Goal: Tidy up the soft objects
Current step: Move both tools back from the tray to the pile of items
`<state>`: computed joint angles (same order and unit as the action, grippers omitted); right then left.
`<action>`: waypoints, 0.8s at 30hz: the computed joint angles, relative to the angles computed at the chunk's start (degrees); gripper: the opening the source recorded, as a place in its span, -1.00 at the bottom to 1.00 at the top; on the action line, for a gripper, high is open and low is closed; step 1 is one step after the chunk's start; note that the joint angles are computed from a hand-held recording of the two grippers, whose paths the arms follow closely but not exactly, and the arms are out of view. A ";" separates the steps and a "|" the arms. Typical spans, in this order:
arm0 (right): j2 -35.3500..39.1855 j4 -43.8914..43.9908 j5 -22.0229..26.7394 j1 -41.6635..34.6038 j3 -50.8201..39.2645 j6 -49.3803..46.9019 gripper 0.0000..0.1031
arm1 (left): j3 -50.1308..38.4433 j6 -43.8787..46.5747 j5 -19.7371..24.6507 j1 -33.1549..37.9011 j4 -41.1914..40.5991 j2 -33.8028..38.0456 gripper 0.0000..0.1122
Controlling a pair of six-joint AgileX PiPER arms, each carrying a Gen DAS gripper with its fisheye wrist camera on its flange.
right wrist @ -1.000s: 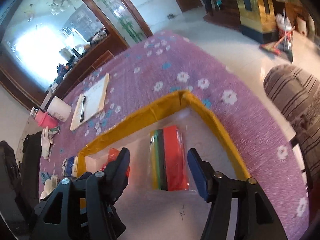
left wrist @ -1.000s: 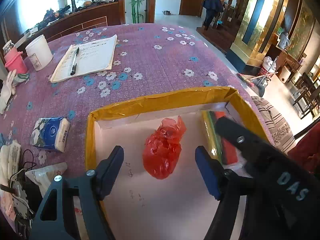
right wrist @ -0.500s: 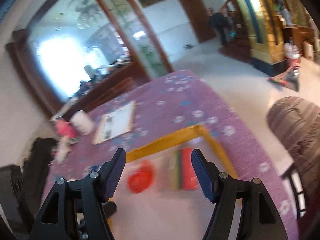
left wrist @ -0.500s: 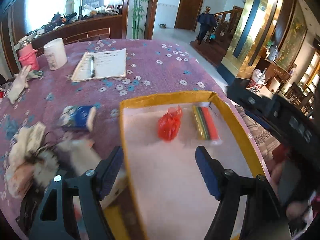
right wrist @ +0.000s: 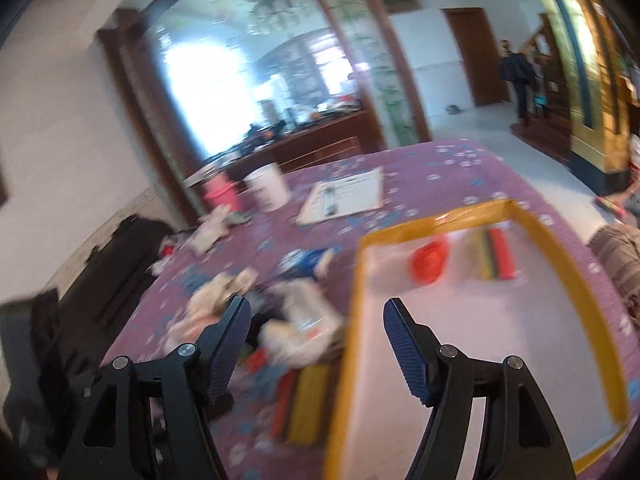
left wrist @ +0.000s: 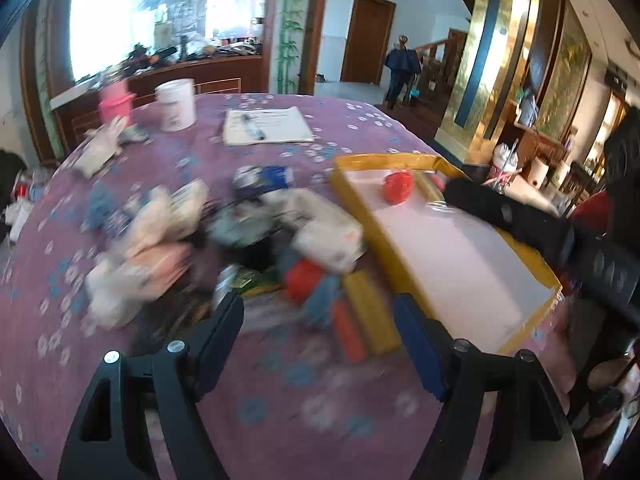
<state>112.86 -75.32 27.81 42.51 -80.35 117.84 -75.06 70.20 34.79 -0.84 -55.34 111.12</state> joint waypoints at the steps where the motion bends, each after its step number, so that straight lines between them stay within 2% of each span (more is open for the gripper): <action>1: 1.42 0.69 -0.30 1.41 -1.47 -2.11 0.47 | 1.09 3.60 1.03 3.01 -2.76 -0.14 0.37; 3: 3.83 0.68 -1.40 3.05 -3.52 -3.04 0.49 | 1.86 7.40 2.66 7.25 -5.71 0.20 0.41; 5: 6.56 1.65 -2.62 4.12 -6.05 -5.70 0.49 | 0.55 7.35 4.34 10.42 -5.63 1.59 0.42; 7: 9.92 6.86 -1.09 4.94 -10.07 -12.08 0.49 | -1.27 7.09 4.36 12.29 -5.08 3.21 0.42; 9: 13.37 13.25 1.36 5.22 -14.67 -19.47 0.49 | -2.03 8.66 2.30 13.54 -5.20 4.30 0.42; 12: 17.09 20.80 4.22 5.19 -19.38 -26.60 0.49 | -3.41 10.03 1.47 14.80 -4.59 6.21 0.55; 13: 17.93 24.70 4.66 4.82 -20.96 -30.12 0.49 | -5.40 7.79 2.29 14.90 -2.73 7.69 0.56; 16: 17.76 27.34 3.41 4.00 -20.55 -31.41 0.49 | -9.62 3.69 5.62 14.59 1.10 10.52 0.56; 20: 18.07 29.19 4.31 3.65 -21.04 -32.04 0.49 | -14.56 -5.04 3.68 10.83 9.37 13.64 0.60; 22: 18.52 30.15 5.05 3.66 -21.83 -33.12 0.49 | -18.23 -10.72 4.34 9.21 14.03 16.21 0.59; 24: 18.72 30.23 6.06 3.94 -22.40 -33.32 0.49 | -20.66 -14.08 4.68 7.99 17.20 18.24 0.28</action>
<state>131.58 -45.09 33.86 46.46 -102.75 84.52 -95.72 56.12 39.47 7.14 -38.14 129.35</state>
